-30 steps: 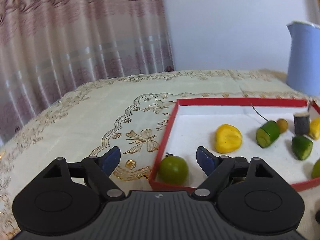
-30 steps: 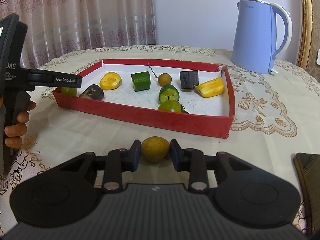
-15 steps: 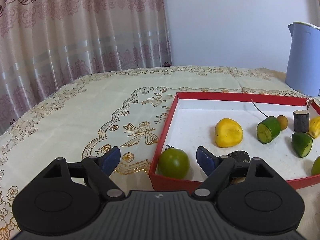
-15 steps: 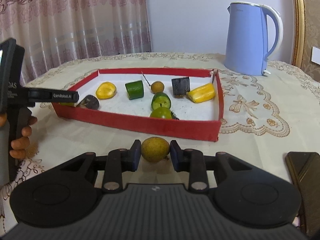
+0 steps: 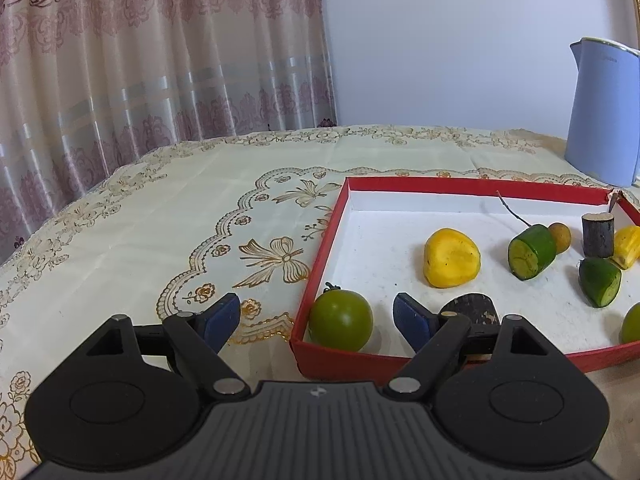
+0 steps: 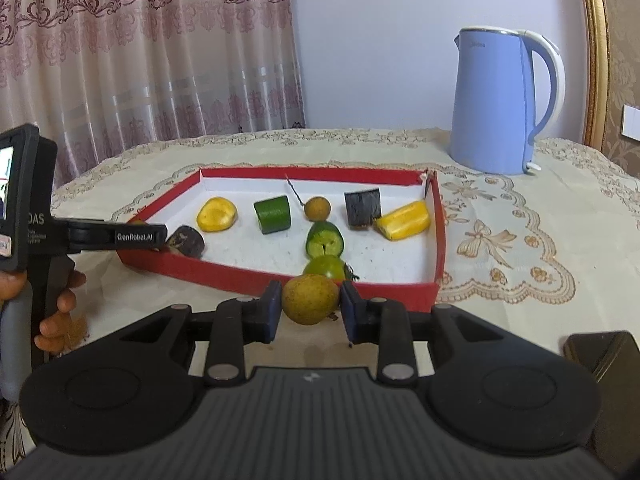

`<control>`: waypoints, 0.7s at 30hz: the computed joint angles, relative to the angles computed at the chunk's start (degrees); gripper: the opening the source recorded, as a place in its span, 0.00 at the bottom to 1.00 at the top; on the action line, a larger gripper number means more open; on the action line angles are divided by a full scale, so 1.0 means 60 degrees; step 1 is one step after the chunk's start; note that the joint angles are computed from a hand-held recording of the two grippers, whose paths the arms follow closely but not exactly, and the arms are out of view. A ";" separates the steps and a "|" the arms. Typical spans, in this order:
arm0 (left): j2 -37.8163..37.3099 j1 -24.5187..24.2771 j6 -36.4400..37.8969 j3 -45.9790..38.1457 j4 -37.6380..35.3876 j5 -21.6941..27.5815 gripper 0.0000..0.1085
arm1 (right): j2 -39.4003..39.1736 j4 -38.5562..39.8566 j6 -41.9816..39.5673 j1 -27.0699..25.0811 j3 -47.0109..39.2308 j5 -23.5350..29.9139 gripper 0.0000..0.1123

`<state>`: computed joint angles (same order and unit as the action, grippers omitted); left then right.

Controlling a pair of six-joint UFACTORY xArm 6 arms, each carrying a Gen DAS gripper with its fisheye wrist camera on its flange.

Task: Organize fruits
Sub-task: 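Carry the stump into the tray and open the left tool, then carry the brown fruit into the tray and open the right tool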

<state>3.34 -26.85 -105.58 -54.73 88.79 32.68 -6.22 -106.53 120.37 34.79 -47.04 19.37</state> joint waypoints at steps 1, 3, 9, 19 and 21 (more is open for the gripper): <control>0.0004 0.0008 0.0015 -0.0005 -0.0006 -0.0012 0.77 | 0.0024 -0.0010 -0.0014 -0.0005 -0.0053 0.0005 0.26; -0.0006 -0.0004 0.0015 0.0009 0.0010 -0.0011 0.77 | 0.0096 0.0006 -0.0075 -0.0015 -0.0180 0.0013 0.26; 0.0033 -0.0013 0.0088 -0.0022 -0.0045 -0.0026 0.78 | 0.0641 0.0249 -0.0652 -0.0207 -0.0949 -0.0254 0.26; 0.0027 0.0051 0.0084 -0.0018 -0.0074 -0.0142 0.80 | 0.2237 0.1388 -0.2291 -0.0548 -0.3073 -0.0763 0.26; 0.0027 0.0045 0.0078 -0.0016 -0.0068 -0.0136 0.80 | 0.2645 0.2013 -0.2873 -0.0622 -0.3551 -0.0782 0.26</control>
<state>3.50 -26.58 -105.12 -54.83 88.38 31.87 9.64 -94.45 103.13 31.05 -68.34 14.67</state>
